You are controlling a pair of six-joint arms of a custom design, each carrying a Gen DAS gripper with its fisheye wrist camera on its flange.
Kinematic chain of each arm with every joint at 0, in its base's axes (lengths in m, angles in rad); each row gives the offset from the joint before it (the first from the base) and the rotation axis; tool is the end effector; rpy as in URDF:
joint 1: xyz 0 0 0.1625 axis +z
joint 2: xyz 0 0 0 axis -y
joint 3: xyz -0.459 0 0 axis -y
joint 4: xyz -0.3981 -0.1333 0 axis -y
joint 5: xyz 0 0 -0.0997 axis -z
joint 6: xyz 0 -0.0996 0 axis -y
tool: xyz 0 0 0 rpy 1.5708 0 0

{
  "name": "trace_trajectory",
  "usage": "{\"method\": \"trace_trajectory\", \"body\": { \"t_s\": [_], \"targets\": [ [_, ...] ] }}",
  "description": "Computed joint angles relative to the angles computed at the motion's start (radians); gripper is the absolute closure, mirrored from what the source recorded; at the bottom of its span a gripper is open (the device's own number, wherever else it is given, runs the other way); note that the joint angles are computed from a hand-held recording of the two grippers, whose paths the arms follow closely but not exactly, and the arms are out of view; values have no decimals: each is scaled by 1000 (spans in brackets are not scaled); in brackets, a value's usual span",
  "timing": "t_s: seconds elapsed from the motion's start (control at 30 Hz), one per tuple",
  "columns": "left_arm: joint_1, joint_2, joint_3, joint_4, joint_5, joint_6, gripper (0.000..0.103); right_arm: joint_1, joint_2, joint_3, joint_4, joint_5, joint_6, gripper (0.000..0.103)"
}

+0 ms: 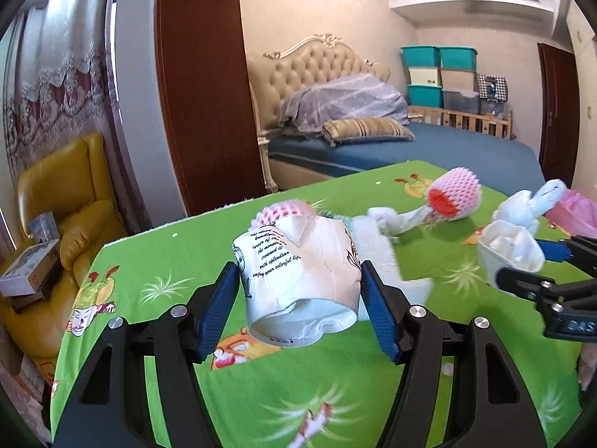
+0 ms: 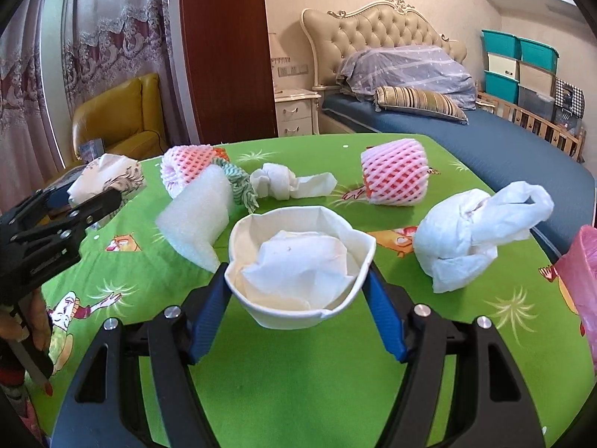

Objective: Collect trash
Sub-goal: 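Carry the paper cup and white bowl over the wastebasket with both tools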

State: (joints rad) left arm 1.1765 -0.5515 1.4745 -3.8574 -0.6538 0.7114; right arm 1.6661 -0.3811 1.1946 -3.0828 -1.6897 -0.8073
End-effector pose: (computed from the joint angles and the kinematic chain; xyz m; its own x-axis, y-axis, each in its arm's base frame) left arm -0.0771 -0.7380 0.1707 -0.5998 -0.2423 -0.7626 0.6213 0.4596 -0.6346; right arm 0.2008 -0.8241 0.0323 -0.6358 -0.5636 0.5274 -0.7697 0.5137 -0.3790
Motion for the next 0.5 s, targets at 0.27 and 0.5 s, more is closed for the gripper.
{"method": "trace_trajectory", "body": {
  "t_s": [0.27, 0.5],
  "targets": [
    [-40, 15, 54, -149, 47, 30, 41, -15, -35, 62, -58, 36, -25, 35],
    [-48, 33, 69, -173, 80, -1, 41, -32, -75, 133, -101, 65, -76, 35]
  ]
}}
